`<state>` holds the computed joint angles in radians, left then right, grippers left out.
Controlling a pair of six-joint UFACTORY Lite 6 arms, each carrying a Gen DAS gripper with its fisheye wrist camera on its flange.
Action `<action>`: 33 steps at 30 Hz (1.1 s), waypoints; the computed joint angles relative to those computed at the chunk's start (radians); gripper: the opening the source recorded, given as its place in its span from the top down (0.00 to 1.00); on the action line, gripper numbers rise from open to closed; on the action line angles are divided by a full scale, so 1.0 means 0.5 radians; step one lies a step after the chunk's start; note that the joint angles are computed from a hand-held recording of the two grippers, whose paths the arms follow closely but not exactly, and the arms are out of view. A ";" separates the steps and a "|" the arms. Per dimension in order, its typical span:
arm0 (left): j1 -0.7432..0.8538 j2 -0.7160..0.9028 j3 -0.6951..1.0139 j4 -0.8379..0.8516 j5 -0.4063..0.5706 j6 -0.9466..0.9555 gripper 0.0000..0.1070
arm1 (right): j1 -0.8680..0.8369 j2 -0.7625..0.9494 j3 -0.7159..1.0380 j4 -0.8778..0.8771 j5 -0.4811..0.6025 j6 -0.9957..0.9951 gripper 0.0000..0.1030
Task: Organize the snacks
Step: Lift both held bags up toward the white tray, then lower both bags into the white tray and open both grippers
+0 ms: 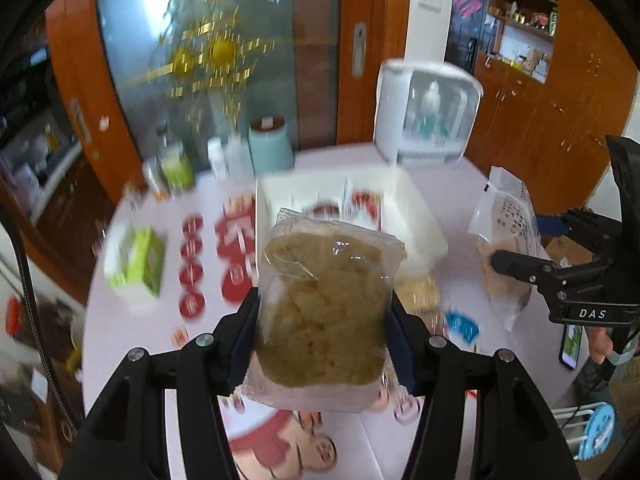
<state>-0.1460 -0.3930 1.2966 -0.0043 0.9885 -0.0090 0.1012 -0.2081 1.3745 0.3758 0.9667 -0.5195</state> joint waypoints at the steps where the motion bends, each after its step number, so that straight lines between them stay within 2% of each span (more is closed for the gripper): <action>1: 0.000 0.101 0.136 0.010 -0.003 0.009 0.47 | -0.007 0.071 0.118 -0.005 0.015 0.023 0.30; 7: 0.007 0.668 0.878 0.024 -0.007 0.037 0.47 | 0.023 0.582 0.914 -0.131 0.108 0.335 0.29; 14: 0.060 1.224 1.507 -0.097 0.043 0.065 0.47 | 0.097 1.037 1.542 -0.288 0.180 0.633 0.28; 17: 0.081 1.391 1.637 -0.154 0.037 0.088 0.47 | 0.117 1.193 1.695 -0.341 0.183 0.707 0.28; 26: 0.117 1.711 1.726 -0.246 -0.055 0.176 0.46 | 0.166 1.533 1.924 -0.501 0.163 0.846 0.27; 27: 0.122 1.777 1.778 -0.250 -0.054 0.183 0.42 | 0.175 1.583 1.966 -0.520 0.170 0.858 0.27; 30: 0.144 1.857 1.815 -0.286 -0.093 0.203 0.12 | 0.209 1.710 2.081 -0.594 0.199 0.893 0.27; 31: 0.160 1.872 1.813 -0.322 -0.110 0.223 0.06 | 0.235 1.702 2.032 -0.653 0.131 0.899 0.27; 33: 0.197 1.932 1.867 -0.391 -0.095 0.256 0.05 | 0.284 1.705 1.992 -0.789 0.054 0.947 0.22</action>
<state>-0.0475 0.5732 2.2301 -0.1998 0.9411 0.1190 0.2430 0.6446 2.3704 -0.0186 0.9939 -0.0459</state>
